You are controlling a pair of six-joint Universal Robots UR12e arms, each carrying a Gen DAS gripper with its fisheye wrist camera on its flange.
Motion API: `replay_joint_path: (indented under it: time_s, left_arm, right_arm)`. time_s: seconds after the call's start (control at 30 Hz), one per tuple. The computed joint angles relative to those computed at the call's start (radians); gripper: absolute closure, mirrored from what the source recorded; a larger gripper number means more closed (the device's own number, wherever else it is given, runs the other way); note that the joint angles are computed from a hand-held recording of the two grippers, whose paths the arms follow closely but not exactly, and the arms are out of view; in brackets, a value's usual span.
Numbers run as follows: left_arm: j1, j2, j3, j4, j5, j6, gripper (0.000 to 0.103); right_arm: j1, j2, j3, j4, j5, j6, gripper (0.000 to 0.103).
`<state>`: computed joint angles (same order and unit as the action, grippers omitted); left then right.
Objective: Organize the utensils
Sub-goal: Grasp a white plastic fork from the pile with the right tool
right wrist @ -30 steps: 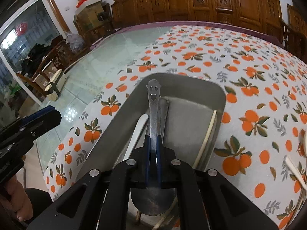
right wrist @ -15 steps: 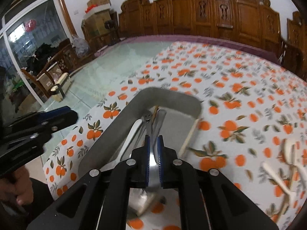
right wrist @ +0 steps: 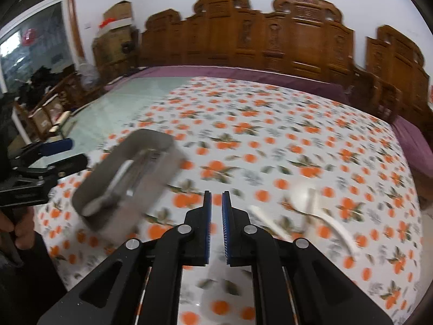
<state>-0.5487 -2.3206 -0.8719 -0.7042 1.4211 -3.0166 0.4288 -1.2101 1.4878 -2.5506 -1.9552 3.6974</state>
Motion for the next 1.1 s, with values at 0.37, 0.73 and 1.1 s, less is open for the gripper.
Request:
replay_joint_path:
  time_s: [0.37,0.73,1.1]
  left_arm:
    - [-0.033,-0.003,-0.012,-0.013,-0.015,0.056,0.014]
    - [-0.052,0.004,-0.037,-0.025,-0.043,0.098,0.014]
    - [-0.057,0.004,-0.041,-0.044,-0.046,0.114,0.015]
  right_arm:
    - [-0.031,-0.079,0.154,0.009,-0.042,0.01,0.073]
    - [-0.056,-0.054,0.156,0.054,0.033,-0.06,0.073]
    - [-0.056,-0.047,0.147,0.119,0.002,-0.069,0.074]
